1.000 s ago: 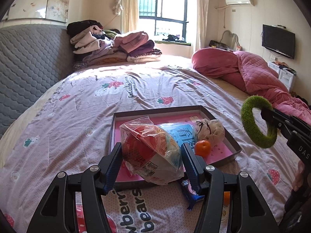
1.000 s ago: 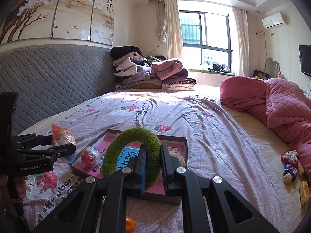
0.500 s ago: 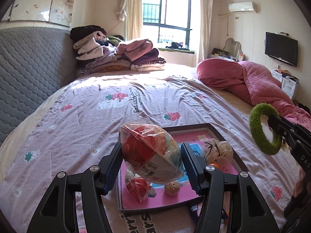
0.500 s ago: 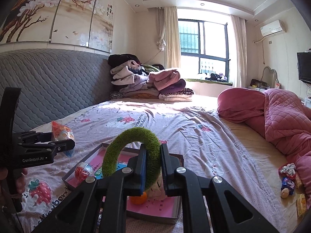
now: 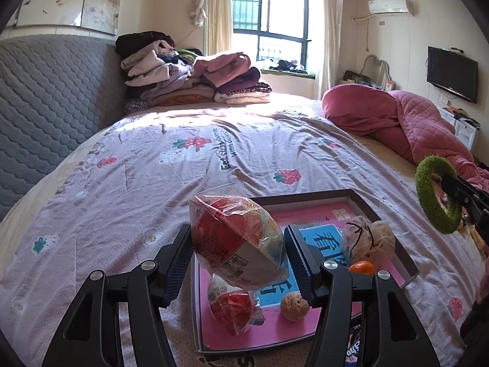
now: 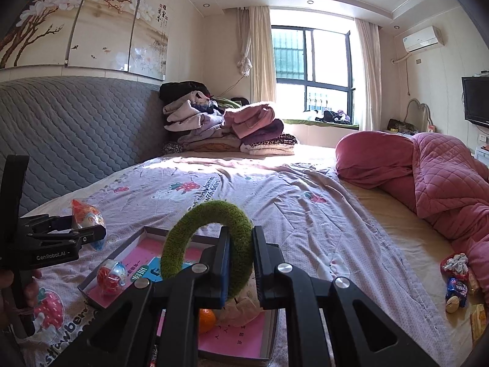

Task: Organize objects
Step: 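Carry the egg-toy bag with the left tool while the right tool carries the ring over the tray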

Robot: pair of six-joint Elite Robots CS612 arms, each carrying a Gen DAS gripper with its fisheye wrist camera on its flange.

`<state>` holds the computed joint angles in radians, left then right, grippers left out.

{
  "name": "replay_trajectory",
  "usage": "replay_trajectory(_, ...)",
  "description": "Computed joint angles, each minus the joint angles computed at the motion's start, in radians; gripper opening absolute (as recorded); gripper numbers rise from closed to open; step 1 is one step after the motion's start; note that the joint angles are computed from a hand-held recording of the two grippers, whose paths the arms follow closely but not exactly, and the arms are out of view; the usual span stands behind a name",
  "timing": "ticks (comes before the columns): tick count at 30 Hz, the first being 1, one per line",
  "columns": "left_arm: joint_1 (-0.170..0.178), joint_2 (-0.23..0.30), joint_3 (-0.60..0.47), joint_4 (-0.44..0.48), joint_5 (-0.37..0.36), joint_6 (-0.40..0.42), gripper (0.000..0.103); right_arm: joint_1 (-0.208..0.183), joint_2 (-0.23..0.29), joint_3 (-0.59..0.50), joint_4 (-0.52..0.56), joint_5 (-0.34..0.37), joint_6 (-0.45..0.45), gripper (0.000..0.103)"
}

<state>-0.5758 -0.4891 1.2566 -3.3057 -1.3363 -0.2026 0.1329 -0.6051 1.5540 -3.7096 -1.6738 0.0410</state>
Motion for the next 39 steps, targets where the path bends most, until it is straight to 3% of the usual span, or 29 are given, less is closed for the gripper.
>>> replay_trajectory(16,-0.011,0.036,-0.037,0.034,-0.043,0.044,0.062,-0.005,0.022,-0.024,0.124,0.016,0.006,0.014)
replay_trajectory(39,-0.02,0.054,-0.057,0.104,-0.105,0.064,0.062,0.001,0.036,-0.05,0.263,-0.022,0.0,0.014)
